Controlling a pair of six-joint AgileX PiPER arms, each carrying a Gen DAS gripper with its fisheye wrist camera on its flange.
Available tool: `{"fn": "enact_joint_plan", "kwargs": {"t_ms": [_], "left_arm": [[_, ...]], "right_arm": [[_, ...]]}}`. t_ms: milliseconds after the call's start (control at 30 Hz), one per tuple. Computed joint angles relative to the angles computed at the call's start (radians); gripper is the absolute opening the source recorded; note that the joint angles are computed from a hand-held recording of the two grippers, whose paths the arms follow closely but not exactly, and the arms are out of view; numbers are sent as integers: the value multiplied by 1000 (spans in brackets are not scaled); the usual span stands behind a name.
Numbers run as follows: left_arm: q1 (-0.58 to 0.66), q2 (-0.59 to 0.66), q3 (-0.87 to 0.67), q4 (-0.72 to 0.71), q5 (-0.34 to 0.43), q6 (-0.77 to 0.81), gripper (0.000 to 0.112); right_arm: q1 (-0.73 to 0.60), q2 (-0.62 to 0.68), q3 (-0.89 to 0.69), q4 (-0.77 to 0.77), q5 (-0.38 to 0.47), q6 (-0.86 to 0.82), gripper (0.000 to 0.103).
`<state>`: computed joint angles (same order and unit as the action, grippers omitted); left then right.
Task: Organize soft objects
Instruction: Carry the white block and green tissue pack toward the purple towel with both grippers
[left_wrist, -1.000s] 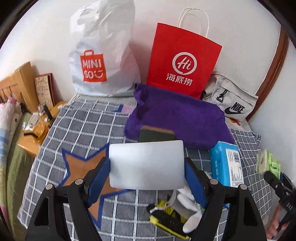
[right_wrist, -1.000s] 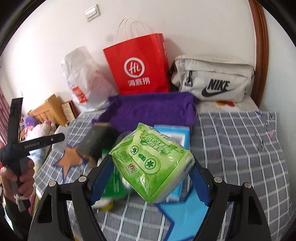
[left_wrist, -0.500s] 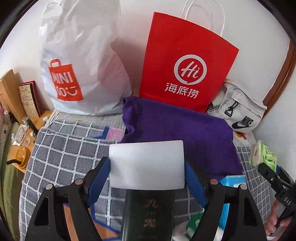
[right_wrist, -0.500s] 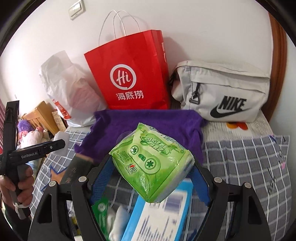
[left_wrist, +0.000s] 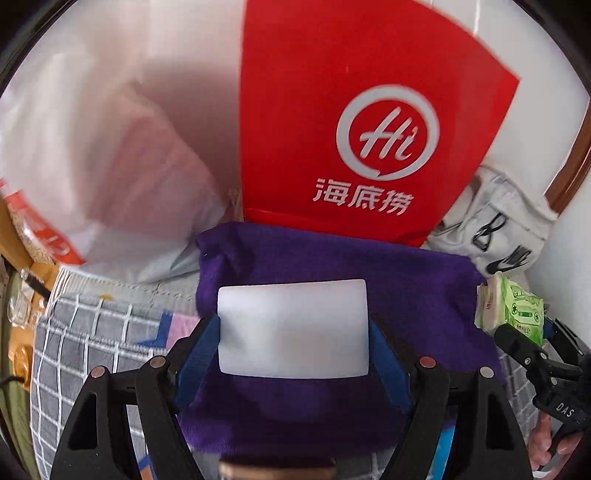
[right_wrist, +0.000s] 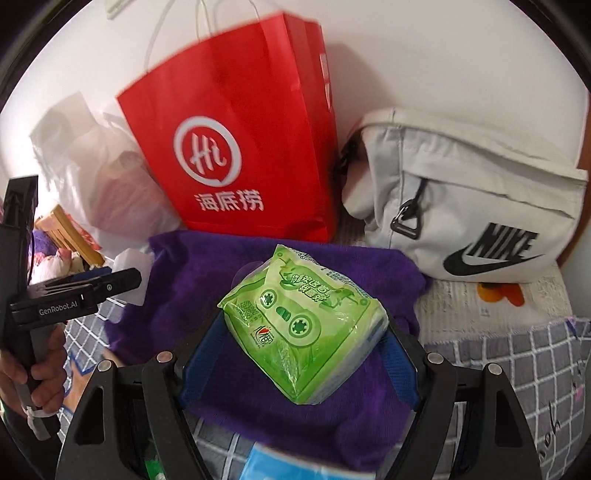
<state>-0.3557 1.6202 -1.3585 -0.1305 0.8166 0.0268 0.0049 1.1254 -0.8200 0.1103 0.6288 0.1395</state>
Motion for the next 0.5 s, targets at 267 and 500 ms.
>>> {"fn": "enact_joint_plan", "kwargs": {"t_ms": [267,500], "left_arm": [[-8,161,-132,20,26,-18,79],[3,221,-176,-17,49,6,79]], "right_arm": [[-71,174,-4,158,-59,-200,80],[-94,244,-13,185,-62,-240,80]]}}
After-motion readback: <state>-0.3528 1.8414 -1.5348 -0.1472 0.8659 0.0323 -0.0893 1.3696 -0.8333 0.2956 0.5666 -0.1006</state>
